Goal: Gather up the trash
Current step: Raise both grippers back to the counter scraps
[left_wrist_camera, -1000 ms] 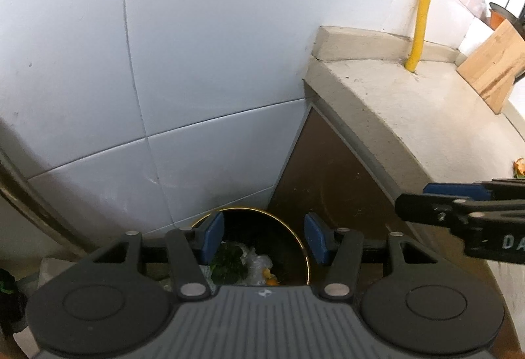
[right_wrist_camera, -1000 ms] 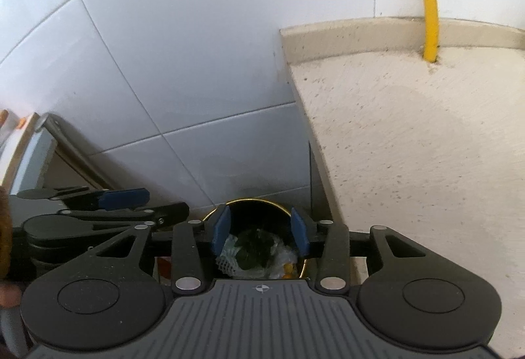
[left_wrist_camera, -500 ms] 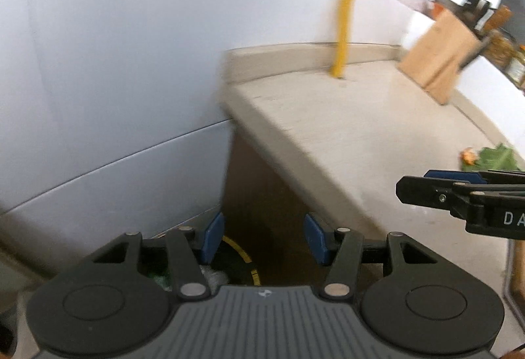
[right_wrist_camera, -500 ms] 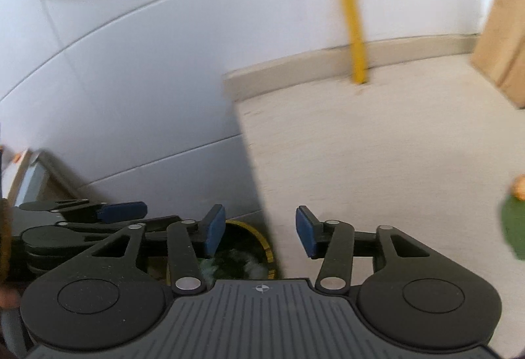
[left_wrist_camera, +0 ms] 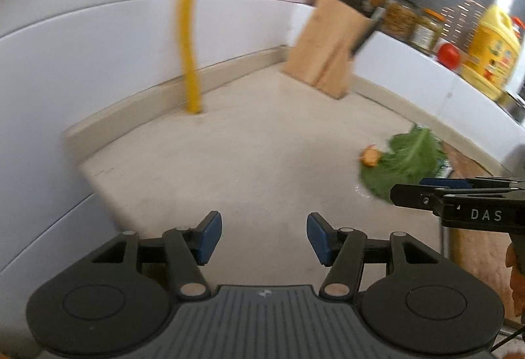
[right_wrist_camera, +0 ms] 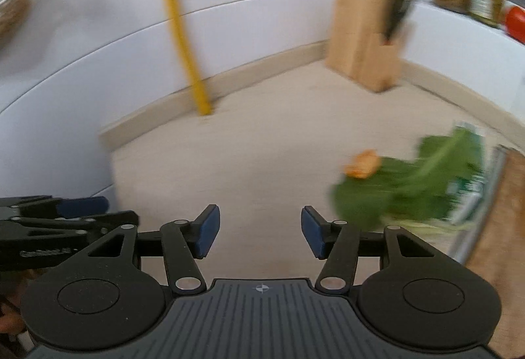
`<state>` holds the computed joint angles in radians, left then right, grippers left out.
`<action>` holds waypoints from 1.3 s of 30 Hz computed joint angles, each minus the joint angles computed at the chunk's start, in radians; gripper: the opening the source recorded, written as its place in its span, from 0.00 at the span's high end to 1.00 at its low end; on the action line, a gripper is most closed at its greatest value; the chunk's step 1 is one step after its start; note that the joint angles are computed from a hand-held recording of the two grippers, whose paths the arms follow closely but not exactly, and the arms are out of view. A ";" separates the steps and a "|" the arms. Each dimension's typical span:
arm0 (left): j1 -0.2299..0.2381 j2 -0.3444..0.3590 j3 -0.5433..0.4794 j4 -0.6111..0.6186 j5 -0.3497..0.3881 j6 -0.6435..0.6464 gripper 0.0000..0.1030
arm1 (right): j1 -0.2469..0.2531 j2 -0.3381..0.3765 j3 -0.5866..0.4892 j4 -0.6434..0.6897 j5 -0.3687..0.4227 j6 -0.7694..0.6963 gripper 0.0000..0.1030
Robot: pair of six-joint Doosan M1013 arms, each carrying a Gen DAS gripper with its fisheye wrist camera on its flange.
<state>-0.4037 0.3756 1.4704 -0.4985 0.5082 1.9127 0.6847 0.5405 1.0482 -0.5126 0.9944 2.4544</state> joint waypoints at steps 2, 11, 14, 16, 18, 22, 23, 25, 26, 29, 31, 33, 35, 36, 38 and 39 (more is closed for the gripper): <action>-0.012 0.019 -0.032 -0.030 0.017 0.045 0.50 | -0.005 -0.013 0.017 -0.034 0.016 0.045 0.39; -0.074 0.123 -0.195 -0.077 0.089 0.152 0.50 | -0.036 -0.072 0.106 -0.144 0.063 0.195 0.35; -0.087 0.158 -0.247 -0.076 0.111 0.175 0.50 | -0.048 -0.090 0.138 -0.152 0.064 0.234 0.35; -0.095 0.184 -0.283 -0.082 0.122 0.198 0.50 | -0.056 -0.098 0.152 -0.159 0.066 0.251 0.34; -0.103 0.210 -0.320 -0.082 0.132 0.212 0.50 | -0.063 -0.108 0.167 -0.160 0.067 0.268 0.34; -0.118 0.257 -0.380 -0.052 0.157 0.208 0.50 | -0.076 -0.124 0.193 -0.160 0.054 0.292 0.34; -0.123 0.267 -0.390 -0.040 0.154 0.205 0.50 | -0.079 -0.127 0.198 -0.159 0.049 0.296 0.34; -0.133 0.287 -0.413 -0.012 0.158 0.199 0.50 | -0.086 -0.132 0.208 -0.152 0.036 0.300 0.34; -0.137 0.295 -0.423 0.007 0.161 0.187 0.50 | -0.091 -0.135 0.213 -0.143 0.028 0.295 0.34; -0.143 0.317 -0.450 0.053 0.180 0.146 0.56 | -0.101 -0.139 0.226 -0.134 -0.003 0.295 0.34; -0.144 0.325 -0.459 0.067 0.187 0.120 0.61 | -0.111 -0.141 0.232 -0.116 -0.023 0.292 0.34; -0.140 0.333 -0.468 0.048 0.204 0.122 0.70 | -0.116 -0.141 0.234 -0.110 -0.037 0.288 0.34; -0.138 0.335 -0.471 0.029 0.214 0.143 0.81 | -0.120 -0.141 0.237 -0.108 -0.049 0.289 0.35; -0.138 0.334 -0.470 0.028 0.218 0.150 0.84 | -0.121 -0.141 0.238 -0.107 -0.052 0.290 0.35; -0.134 0.334 -0.474 0.012 0.241 0.148 0.94 | -0.121 -0.141 0.241 -0.108 -0.054 0.296 0.37; -0.132 0.328 -0.466 0.013 0.237 0.139 0.95 | -0.121 -0.141 0.243 -0.105 -0.057 0.298 0.41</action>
<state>-0.5359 0.7036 1.0043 -0.4854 0.7456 2.0522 0.5636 0.3992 1.2910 -0.6172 0.9373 2.7522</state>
